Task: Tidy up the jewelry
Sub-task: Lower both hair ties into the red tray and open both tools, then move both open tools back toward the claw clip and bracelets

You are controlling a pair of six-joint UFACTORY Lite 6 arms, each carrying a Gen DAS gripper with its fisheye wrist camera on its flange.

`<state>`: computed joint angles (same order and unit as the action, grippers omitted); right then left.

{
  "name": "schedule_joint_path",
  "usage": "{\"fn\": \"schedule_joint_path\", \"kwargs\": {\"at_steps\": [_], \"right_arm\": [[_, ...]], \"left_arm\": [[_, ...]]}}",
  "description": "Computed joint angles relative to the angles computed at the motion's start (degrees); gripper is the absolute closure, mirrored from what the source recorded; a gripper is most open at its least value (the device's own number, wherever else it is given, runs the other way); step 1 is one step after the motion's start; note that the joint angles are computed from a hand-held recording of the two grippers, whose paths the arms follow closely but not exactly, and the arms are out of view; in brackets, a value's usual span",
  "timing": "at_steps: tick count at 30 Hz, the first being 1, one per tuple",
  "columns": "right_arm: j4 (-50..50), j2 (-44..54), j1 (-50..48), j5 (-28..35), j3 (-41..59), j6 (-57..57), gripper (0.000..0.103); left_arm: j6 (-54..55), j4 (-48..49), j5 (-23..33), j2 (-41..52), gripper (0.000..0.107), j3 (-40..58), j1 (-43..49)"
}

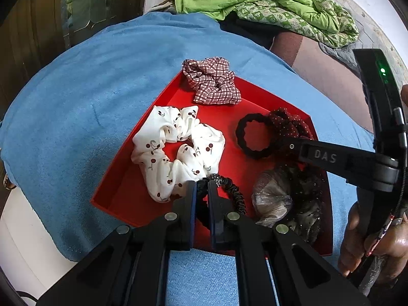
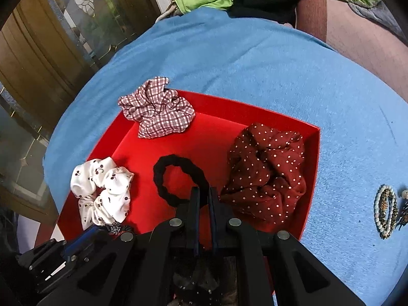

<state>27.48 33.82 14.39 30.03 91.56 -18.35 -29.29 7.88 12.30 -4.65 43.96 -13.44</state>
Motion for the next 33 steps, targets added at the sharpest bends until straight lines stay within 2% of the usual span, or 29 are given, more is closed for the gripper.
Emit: {"fn": "schedule_joint_path", "kwargs": {"at_steps": [5,7,9,12,14,17,25,33], "right_arm": [[-0.2,1.3,0.2,-0.3,0.9,0.7,0.095],[0.1,1.5,0.2,-0.3,0.9,0.5,0.095],[0.4,1.6,0.1,-0.3,0.8,0.3,0.095],[1.6,1.5,0.0,-0.1,0.7,-0.7,0.088],[2.7,1.0,0.0,-0.4,0.3,-1.8,0.07],[3.4,-1.5,0.3,-2.1,-1.7,-2.4,0.06],[7.8,-8.8,-1.2,-2.3,-8.1,-6.3,0.058],[15.1,-18.7,-6.2,-1.3,-17.7,-13.5,0.057]], "left_arm": [[-0.5,0.4,-0.1,0.2,0.094,0.2,-0.6],[-0.2,0.2,0.0,0.3,0.088,0.4,-0.7],[-1.6,1.6,0.1,0.1,0.078,0.5,-1.0],[-5.7,5.2,0.4,-0.4,0.064,0.4,-1.6],[-4.5,3.7,0.6,-0.9,0.064,0.3,-1.4],[-4.2,3.1,1.5,-1.6,0.064,0.3,-1.1],[-14.1,11.8,5.4,-6.6,0.062,-0.3,-3.7],[-26.6,23.0,12.1,-11.1,0.06,1.0,-11.7]]}}
